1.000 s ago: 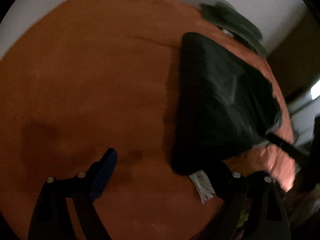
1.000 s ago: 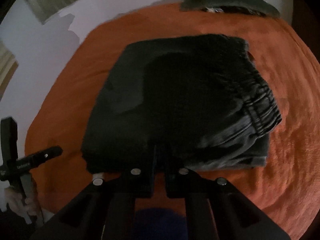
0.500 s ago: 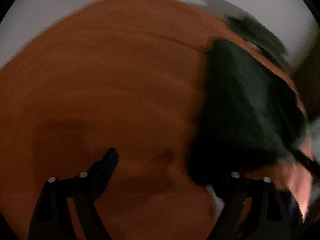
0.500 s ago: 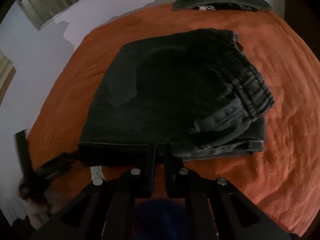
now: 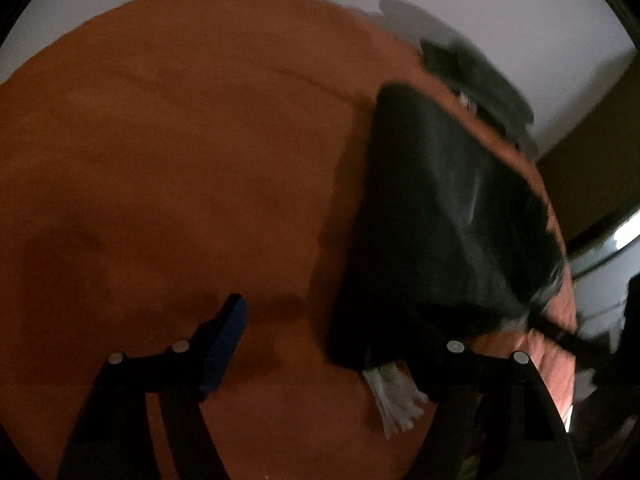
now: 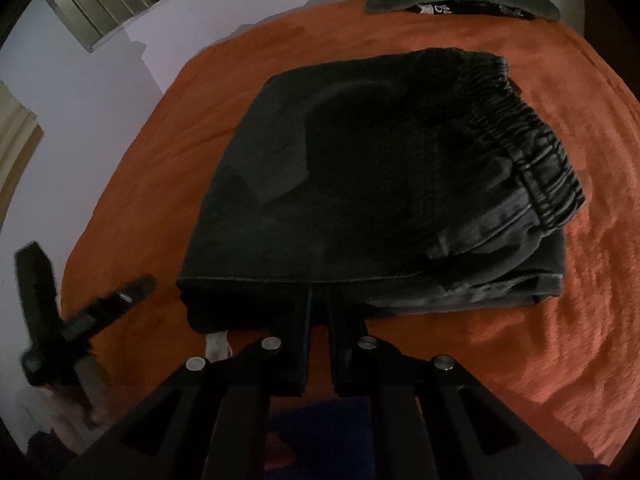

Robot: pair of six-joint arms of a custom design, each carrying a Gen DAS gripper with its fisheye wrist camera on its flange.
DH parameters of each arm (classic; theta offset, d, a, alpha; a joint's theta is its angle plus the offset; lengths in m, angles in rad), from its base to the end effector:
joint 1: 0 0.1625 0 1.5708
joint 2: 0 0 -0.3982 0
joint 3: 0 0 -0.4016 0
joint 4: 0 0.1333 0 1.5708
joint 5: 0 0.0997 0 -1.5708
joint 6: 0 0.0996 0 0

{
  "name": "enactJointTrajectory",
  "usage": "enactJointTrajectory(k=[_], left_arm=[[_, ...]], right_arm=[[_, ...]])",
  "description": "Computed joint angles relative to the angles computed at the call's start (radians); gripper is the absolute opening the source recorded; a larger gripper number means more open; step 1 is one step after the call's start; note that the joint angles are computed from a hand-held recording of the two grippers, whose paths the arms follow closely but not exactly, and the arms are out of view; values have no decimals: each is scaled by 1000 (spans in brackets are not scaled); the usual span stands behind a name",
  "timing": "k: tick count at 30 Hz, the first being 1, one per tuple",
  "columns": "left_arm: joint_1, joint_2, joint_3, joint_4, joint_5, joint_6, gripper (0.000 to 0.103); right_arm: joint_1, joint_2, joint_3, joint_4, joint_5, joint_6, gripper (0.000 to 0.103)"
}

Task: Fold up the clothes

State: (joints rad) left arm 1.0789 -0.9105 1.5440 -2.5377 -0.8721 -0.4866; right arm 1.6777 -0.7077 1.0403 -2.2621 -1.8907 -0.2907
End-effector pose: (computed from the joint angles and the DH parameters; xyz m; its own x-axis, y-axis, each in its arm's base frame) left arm -0.1505 -0.6988 0.1998 -0.8931 -0.2338 -0.3842 0.0324 0.8186 -0.5735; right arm 0.1877 -0.7932 0.2367 -0.8869 -0.2587 0.3827 -0.3696 0.8944 -0.2519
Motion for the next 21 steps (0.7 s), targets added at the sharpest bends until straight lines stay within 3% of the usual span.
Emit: enactJointTrajectory(k=[7, 11, 21], left_arm=[[28, 49, -61, 59, -10, -13, 72], [56, 39, -61, 15, -83, -34, 72], [36, 109, -131, 70, -2, -3, 75]], right_arm=[[18, 27, -13, -35, -64, 17, 6], [36, 30, -14, -35, -88, 10, 6], [32, 35, -19, 9, -110, 61, 6]])
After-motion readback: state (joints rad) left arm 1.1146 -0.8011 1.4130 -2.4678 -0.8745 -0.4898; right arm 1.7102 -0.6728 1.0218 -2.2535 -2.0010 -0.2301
